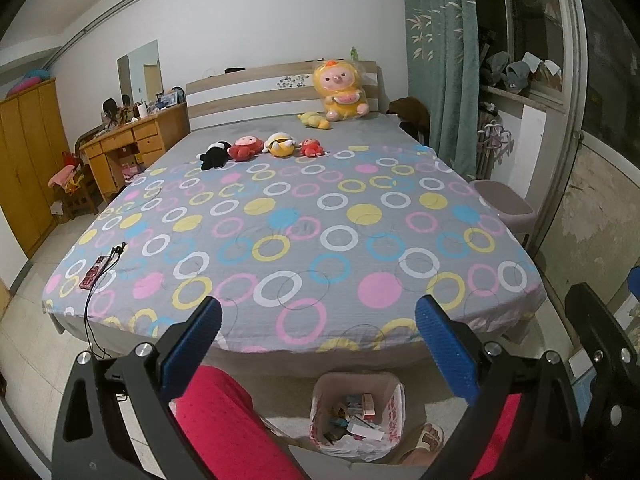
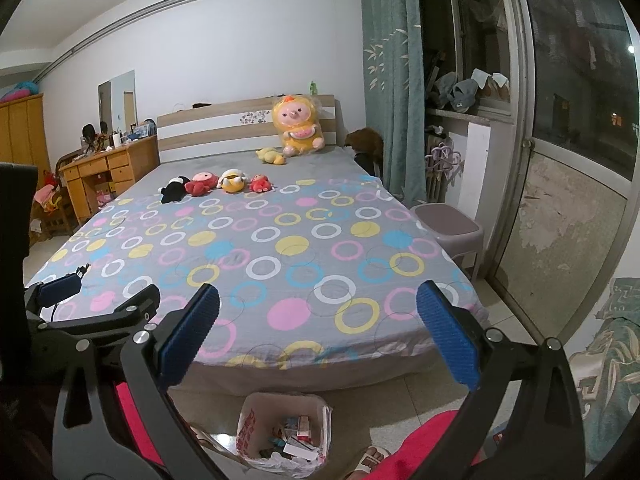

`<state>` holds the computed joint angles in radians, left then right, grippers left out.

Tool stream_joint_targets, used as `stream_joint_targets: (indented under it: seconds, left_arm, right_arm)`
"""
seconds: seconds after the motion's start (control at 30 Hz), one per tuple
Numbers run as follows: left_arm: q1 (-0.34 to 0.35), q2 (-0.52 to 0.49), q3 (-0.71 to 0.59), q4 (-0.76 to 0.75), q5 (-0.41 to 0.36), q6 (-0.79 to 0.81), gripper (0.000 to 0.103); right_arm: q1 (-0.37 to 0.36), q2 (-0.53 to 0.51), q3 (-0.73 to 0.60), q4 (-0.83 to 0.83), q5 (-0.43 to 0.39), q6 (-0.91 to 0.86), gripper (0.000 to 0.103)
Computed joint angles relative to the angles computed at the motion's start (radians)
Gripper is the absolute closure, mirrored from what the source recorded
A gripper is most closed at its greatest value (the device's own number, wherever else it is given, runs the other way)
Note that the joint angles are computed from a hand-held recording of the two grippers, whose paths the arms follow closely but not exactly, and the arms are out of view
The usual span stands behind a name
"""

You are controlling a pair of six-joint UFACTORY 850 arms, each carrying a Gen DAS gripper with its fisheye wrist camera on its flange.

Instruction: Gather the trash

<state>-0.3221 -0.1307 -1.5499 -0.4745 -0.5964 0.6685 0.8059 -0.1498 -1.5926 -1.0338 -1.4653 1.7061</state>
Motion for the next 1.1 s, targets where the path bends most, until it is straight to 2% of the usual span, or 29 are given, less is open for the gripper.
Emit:
stream_joint_targets:
  seconds: [1.1]
  left_arm:
    - [0.007, -0.007, -0.019, -0.008, -0.019, 0.016, 0.008]
  right_arm:
    - [0.004, 0.012, 0.01, -0.003, -0.006, -0.001, 0.007]
